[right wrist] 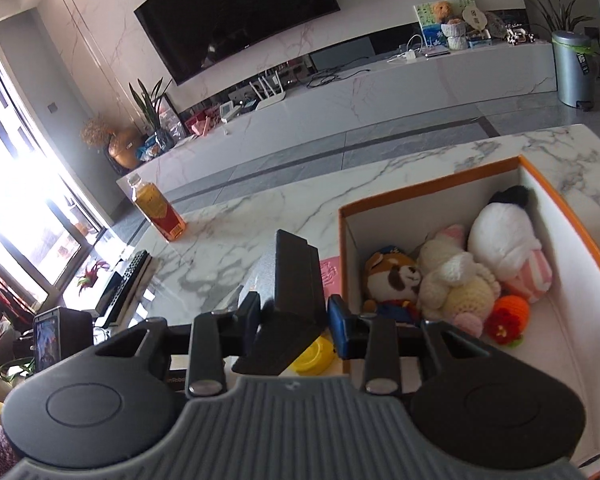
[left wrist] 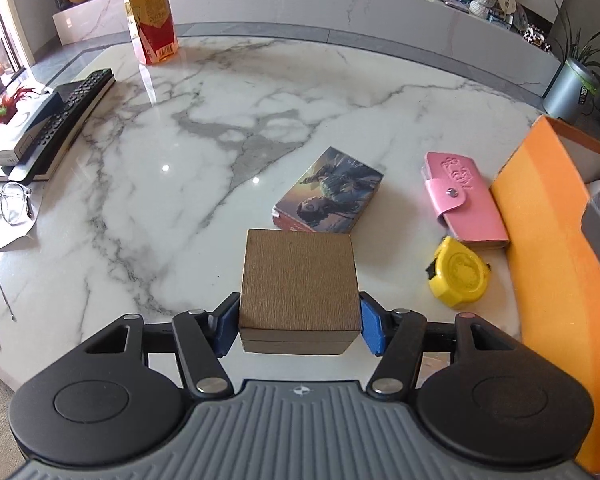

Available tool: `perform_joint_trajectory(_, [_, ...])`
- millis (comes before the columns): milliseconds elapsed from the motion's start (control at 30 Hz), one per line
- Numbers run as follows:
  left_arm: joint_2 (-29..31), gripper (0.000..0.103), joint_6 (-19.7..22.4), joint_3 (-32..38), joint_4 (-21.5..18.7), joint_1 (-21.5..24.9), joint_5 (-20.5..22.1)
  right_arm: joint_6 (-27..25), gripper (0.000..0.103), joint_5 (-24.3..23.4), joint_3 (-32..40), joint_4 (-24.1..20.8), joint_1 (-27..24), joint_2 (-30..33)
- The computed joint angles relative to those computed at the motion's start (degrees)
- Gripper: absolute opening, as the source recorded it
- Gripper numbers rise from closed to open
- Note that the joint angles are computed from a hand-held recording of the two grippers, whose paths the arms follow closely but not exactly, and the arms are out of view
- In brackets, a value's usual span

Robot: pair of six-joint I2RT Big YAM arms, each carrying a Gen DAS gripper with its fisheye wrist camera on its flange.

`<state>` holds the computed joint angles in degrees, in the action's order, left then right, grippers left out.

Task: Organize objects
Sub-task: 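Lift both boxes off the table toward the orange box, then carry the brown box and dark grey box over the orange box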

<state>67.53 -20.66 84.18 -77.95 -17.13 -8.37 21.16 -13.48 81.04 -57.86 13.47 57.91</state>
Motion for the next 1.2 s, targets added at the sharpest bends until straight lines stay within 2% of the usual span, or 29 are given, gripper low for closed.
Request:
perform_joint_trajectory(100, [-1.29, 0.070, -0.97, 2.47, -0.57, -3.45, -0.23, -1.16, 0.038, -1.43, -0.66, -0.60, -3.80, -2.37])
perform_joint_trajectory(267, [-1.83, 0.070, -3.44, 7.74, -0.89, -13.11, -0.98, -2.72, 0.037, -4.24, -2.05, -2.08, -11.08, -5.39])
perform_joint_trajectory(500, [1.53, 0.070, -5.95, 12.90, -1.24, -25.35, -2.73, -5.68, 0.037, -9.90, -4.90, -5.21, -20.59, -8.24])
perform_joint_trajectory(733, [5.99, 0.070, -6.74, 14.51, -3.65, -31.06, -4.17, -8.60, 0.037, -14.33, -6.84, -6.45, -28.57, -9.24])
perform_joint_trajectory(833, [7.84, 0.070, -6.91, 15.21, -5.75, -33.55, -6.78, -9.73, 0.037, -16.15, -7.58, -6.89, -30.21, -9.16])
perform_joint_trajectory(900, [9.01, 0.069, -5.72, 15.92, -6.60, -34.70, -8.58, -10.60, 0.037, -16.86, -7.85, -7.47, -30.54, -8.90])
perform_joint_trajectory(1000, [10.55, 0.069, -4.31, 16.89, -7.85, -35.32, -8.95, -11.58, 0.036, -17.53, -8.39, -7.66, -31.08, -8.67])
perform_joint_trajectory(1100, [12.20, 0.069, 0.22, 18.24, -9.20, -36.16, -10.33, -12.45, 0.036, -18.56, -8.57, -7.53, -32.25, -8.47])
perform_joint_trajectory(1200, [13.64, 0.069, 4.96, 19.78, -10.41, -35.67, -8.68, -12.69, 0.036, -19.01, -8.73, -7.15, -32.91, -8.20])
